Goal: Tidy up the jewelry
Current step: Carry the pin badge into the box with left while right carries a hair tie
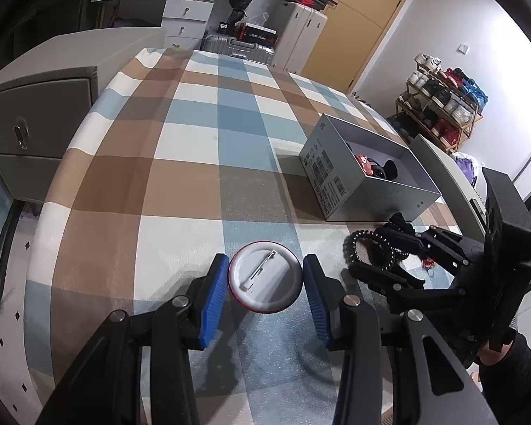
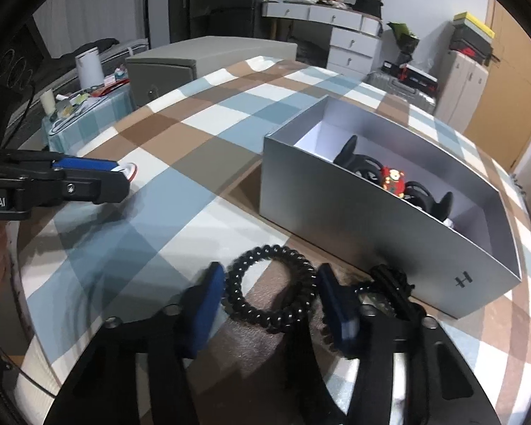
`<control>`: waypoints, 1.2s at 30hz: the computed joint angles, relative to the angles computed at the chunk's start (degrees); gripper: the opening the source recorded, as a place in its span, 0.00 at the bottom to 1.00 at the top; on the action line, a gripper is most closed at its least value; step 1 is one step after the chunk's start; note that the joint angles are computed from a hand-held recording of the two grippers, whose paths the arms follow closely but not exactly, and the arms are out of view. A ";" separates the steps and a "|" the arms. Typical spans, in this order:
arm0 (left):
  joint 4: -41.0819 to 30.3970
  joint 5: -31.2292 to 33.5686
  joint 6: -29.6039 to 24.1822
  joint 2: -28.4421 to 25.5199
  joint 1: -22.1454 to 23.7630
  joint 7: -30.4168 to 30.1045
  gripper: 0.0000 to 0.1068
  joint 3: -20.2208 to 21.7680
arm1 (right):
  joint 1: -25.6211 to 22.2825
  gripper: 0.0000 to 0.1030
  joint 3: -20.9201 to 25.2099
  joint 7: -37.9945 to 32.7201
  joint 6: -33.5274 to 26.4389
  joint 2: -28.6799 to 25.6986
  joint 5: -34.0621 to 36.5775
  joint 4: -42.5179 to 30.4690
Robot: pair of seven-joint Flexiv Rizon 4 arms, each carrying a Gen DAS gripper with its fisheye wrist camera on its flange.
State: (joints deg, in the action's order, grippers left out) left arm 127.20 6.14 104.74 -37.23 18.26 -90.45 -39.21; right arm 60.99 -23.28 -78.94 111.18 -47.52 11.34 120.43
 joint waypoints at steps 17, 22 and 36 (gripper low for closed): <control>-0.74 -0.83 -1.02 2.67 -1.89 -0.23 0.35 1.06 | -10.78 0.40 13.25 -5.59 16.47 2.89 2.66 1.96; -2.35 -2.08 -1.72 3.51 -3.02 0.68 0.35 1.19 | -17.95 0.40 20.37 -6.63 21.28 4.66 1.92 2.68; -14.69 -5.77 -5.98 -0.83 -10.99 9.76 0.35 0.76 | -27.69 0.40 24.77 -8.68 25.82 8.53 0.55 3.88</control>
